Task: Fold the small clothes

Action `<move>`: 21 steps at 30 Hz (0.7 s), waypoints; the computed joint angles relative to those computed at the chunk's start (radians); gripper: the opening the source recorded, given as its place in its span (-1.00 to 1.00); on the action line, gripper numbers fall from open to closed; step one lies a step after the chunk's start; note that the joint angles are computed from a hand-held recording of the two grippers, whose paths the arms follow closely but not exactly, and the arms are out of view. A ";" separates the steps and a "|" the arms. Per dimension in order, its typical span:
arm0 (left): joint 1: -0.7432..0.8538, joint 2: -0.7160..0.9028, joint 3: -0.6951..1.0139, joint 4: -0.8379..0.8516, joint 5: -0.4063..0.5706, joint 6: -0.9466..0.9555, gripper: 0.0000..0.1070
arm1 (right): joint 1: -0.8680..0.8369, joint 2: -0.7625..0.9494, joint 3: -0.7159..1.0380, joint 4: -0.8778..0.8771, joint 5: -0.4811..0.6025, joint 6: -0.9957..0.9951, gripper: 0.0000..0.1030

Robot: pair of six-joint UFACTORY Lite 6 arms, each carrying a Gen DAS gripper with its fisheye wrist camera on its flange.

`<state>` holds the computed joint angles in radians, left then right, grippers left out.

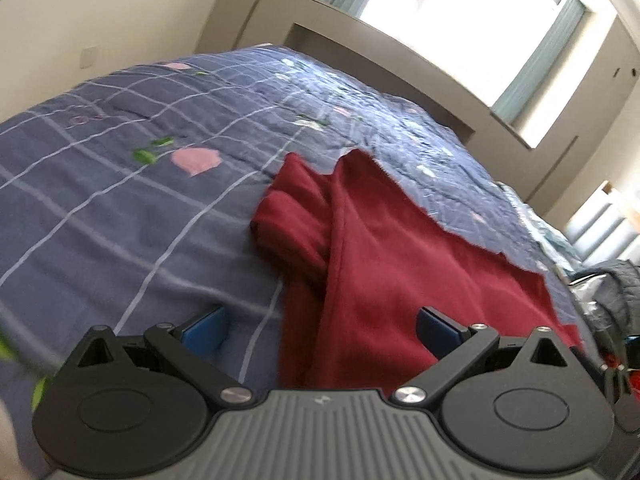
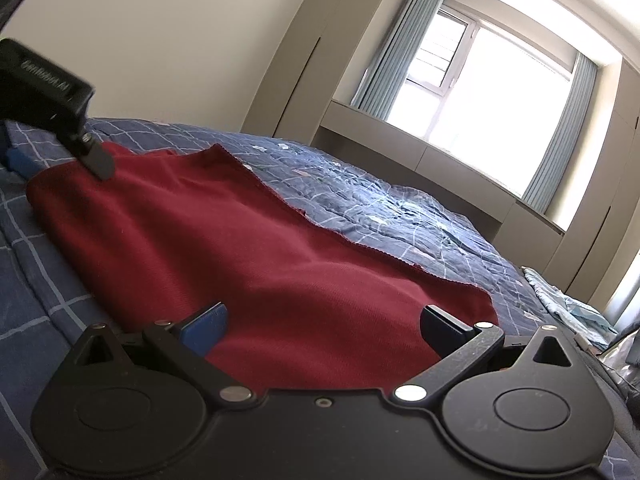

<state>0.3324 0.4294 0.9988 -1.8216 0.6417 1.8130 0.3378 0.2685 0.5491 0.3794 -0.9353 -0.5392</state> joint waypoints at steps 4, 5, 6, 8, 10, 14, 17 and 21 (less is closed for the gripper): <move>0.003 0.106 0.125 0.079 0.055 -0.122 0.79 | -0.001 0.001 0.001 0.000 0.003 0.002 0.99; 0.004 0.125 0.149 0.087 0.061 -0.140 0.78 | -0.002 0.001 0.002 -0.001 0.006 0.003 0.99; 0.003 0.141 0.170 0.091 0.067 -0.154 0.76 | -0.002 0.001 0.003 0.000 0.008 0.003 0.99; -0.003 0.161 0.201 0.098 0.063 -0.184 0.66 | -0.002 0.002 0.006 0.002 0.010 0.002 0.99; -0.007 0.173 0.221 0.097 0.055 -0.215 0.57 | 0.000 0.004 0.010 0.005 0.011 -0.002 0.99; 0.008 0.208 0.255 0.082 0.081 -0.270 0.52 | 0.008 0.012 0.014 0.018 0.004 -0.010 0.99; 0.004 0.230 0.285 0.087 0.075 -0.293 0.53 | 0.011 0.011 0.010 0.020 -0.002 -0.010 0.99; -0.018 0.233 0.293 0.073 0.047 -0.277 0.55 | 0.009 0.011 0.006 0.015 -0.006 -0.002 0.99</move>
